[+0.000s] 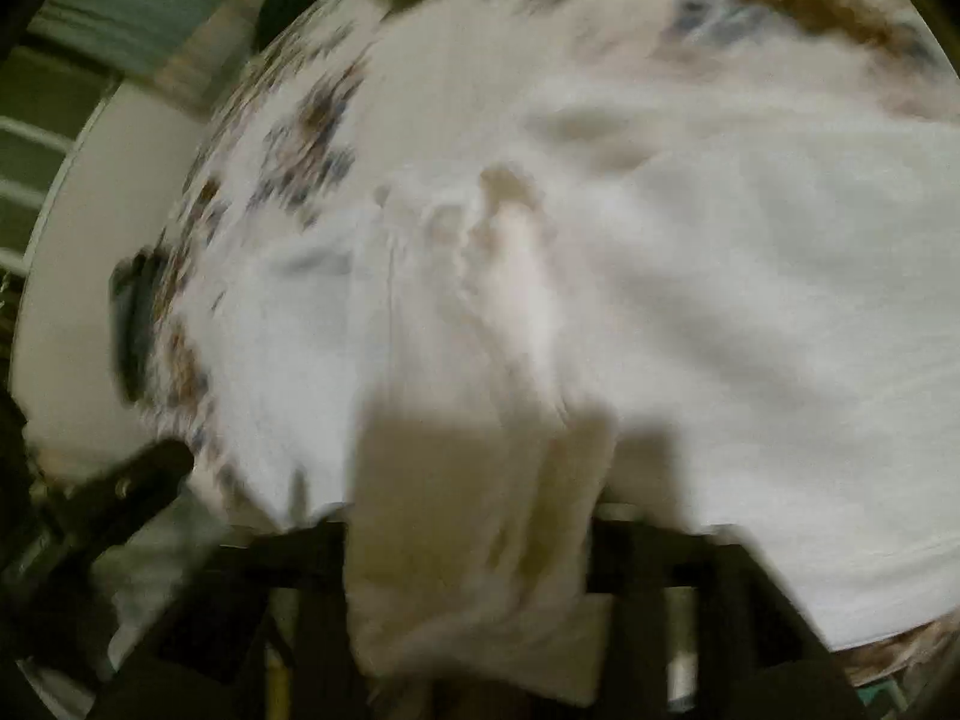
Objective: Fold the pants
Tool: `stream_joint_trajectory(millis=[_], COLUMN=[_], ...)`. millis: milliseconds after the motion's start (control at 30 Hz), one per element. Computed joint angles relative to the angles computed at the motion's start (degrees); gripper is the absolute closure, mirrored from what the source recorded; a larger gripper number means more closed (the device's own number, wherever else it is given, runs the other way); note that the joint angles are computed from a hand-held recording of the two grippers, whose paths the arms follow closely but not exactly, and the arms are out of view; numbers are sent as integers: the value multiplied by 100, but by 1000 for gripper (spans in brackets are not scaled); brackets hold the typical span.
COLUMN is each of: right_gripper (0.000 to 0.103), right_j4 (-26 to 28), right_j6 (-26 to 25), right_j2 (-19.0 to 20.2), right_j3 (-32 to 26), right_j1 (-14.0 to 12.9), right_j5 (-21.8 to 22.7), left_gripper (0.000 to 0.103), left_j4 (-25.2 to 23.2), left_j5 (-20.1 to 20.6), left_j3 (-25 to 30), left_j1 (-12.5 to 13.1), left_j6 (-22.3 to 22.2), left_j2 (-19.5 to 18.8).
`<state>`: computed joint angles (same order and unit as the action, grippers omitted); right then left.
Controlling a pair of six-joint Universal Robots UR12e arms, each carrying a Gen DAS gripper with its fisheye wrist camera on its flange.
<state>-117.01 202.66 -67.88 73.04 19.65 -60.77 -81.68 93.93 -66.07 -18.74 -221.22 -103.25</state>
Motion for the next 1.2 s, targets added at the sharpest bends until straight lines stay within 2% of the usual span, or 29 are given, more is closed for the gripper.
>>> stream_joint_trajectory(millis=[33, 67, 133, 200, 367, 433, 500, 533, 567, 600, 667, 767, 833, 967, 1000, 1033, 1067, 1100, 1133, 1167, 1200], right_gripper=[40, 40, 40, 40, 40, 40, 40, 40, 40, 40, 40, 40, 40, 40, 38, 32, 26, 14, 5, 4, 4], right_j4=[-105, -189, -227, -78, 615, 772, 866, 890, 920, 961, 1148, 1462, 1584, 1872, 1933, 2000, 2039, 2074, 2151, 2180, 2212], right_j6=[-8, 34, 231, 374, 372, 481, 622, 681, 729, 754, 790, 724, 685, 626, 598, 549, 484, 444, 406, 366, 295], right_j2=[-29, -64, -191, -356, -539, -607, -676, -687, -690, -764, -793, -696, -653, -437, -392, -344, -304, -268, -224, -190, -158], right_j3=[61, 89, 144, 210, 147, 185, 267, 292, 313, 391, 391, 250, 222, 24, -32, -97, -148, -196, -267, -314, -366], right_j1=[-15, -31, -100, -183, -325, -430, -527, -541, -551, -598, -597, -555, -563, -502, -482, -459, -448, -437, -413, -389, -356], right_j5=[352, 492, 404, -44, -1387, -1597, -1632, -1730, -1798, -1832, -2111, -2453, -2485, -2680, -2752, -2832, -2842, -2835, -2883, -2942, -3028], left_gripper=[0, 0, 0, 0, 0, 1, 15, 47, 85, 91, 93, 93, 93, 88, 87, 86, 81, 74, 52, 26, 17], left_j4=[86, 254, 529, 787, 783, 681, 587, 624, 541, 587, 870, 984, 953, 1049, 953, 870, 798, 738, 686, 744, 878], left_j5=[-43, -103, -266, -509, -1414, -1526, -1518, -1548, -1445, -1535, -1586, -1539, -1543, -1919, -1898, -1839, -1725, -1631, -1619, -1654, -1650], left_j3=[-52, -121, -166, -142, 315, 502, 678, 685, 732, 696, 490, 342, 222, 39, 118, 192, 262, 311, 344, 306, 227], left_j1=[23, 54, 82, 88, 20, -42, -127, -139, -174, -165, -144, -114, -73, 48, 37, 13, -20, -46, -53, -43, -36], left_j6=[1, 15, 73, 240, 796, 1004, 1232, 1297, 1379, 1428, 1427, 1381, 1362, 1098, 1082, 1125, 1153, 1173, 1189, 1147, 1035], left_j2=[32, 64, 60, -24, -579, -791, -1007, -1043, -1097, -1089, -966, -830, -760, -737, -777, -805, -823, -836, -829, -793, -723])
